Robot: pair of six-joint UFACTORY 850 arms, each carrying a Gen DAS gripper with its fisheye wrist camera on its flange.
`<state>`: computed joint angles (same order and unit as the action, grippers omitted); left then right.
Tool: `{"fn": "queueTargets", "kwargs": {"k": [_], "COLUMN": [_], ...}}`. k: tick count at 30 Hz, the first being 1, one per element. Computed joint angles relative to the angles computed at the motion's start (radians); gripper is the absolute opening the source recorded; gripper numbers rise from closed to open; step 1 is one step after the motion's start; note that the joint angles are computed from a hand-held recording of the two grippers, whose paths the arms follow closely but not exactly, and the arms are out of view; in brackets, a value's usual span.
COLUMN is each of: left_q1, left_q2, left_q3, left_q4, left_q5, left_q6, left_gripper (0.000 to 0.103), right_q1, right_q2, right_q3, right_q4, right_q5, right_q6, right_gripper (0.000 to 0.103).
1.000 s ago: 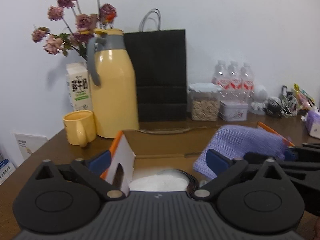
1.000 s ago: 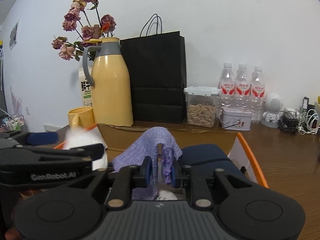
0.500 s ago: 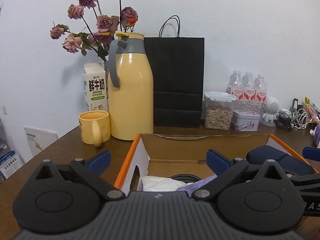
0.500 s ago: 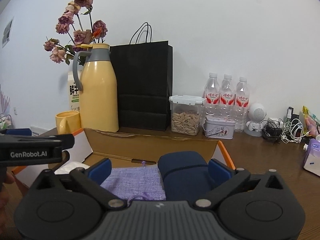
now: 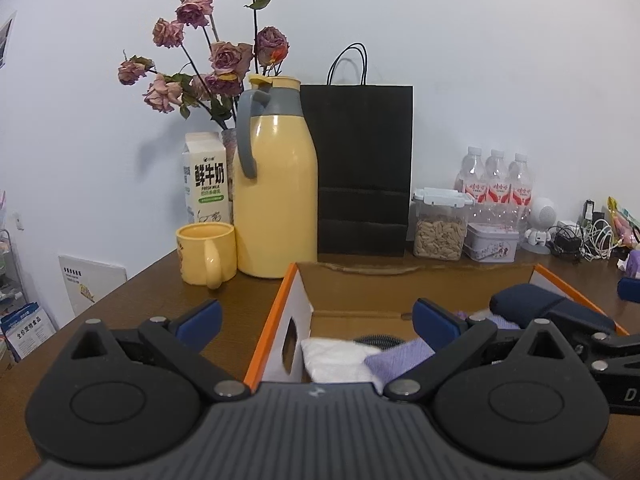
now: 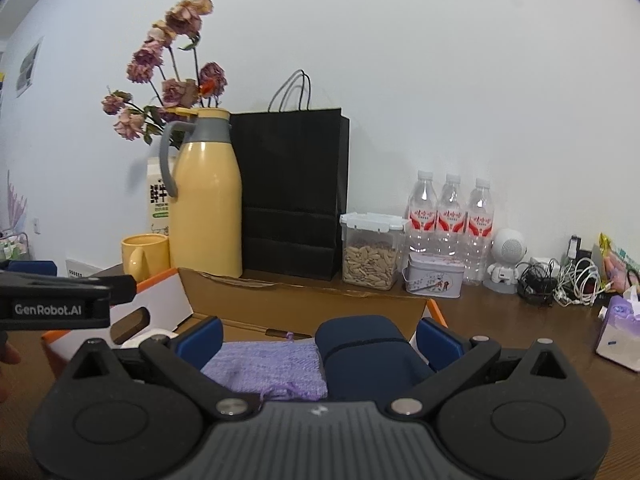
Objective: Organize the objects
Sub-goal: 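Lower the tissue and cloth into the box and open both grippers, then withdraw both grippers from the box back over the table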
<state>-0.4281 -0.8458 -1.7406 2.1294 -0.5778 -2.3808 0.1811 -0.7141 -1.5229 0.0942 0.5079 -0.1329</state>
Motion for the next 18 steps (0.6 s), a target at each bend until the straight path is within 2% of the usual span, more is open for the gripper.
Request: {"fn": "queueTargets", "kwargs": {"k": [6,10,14,18], "left_q1": [-0.008,-0.012,-0.013,-0.016], "left_q2": [0.081,0.118,0.148,0.173], "left_q3": [0.134,0.19,0.233,0.278], "left_q4": [0.057,0.062,0.046,0.024], "left_q5": [-0.021,-0.014,0.006,0.034], "left_q6": [-0.075,-0.065,-0.046,-0.012], "left_gripper": [0.103,0.103,0.103,0.103], "right_q1": [0.009,0.015,0.02,0.024], "right_q2": [0.073,0.108,0.135,0.151], "right_q3": [0.13,0.189,0.227,0.239], "right_q4": [-0.014,-0.031,-0.065,-0.139], "right_q5": [0.071,0.077,0.058,-0.03], "right_q6": [-0.031,-0.04,-0.018,0.042], "right_gripper": [0.103,0.103,0.103,0.103]}}
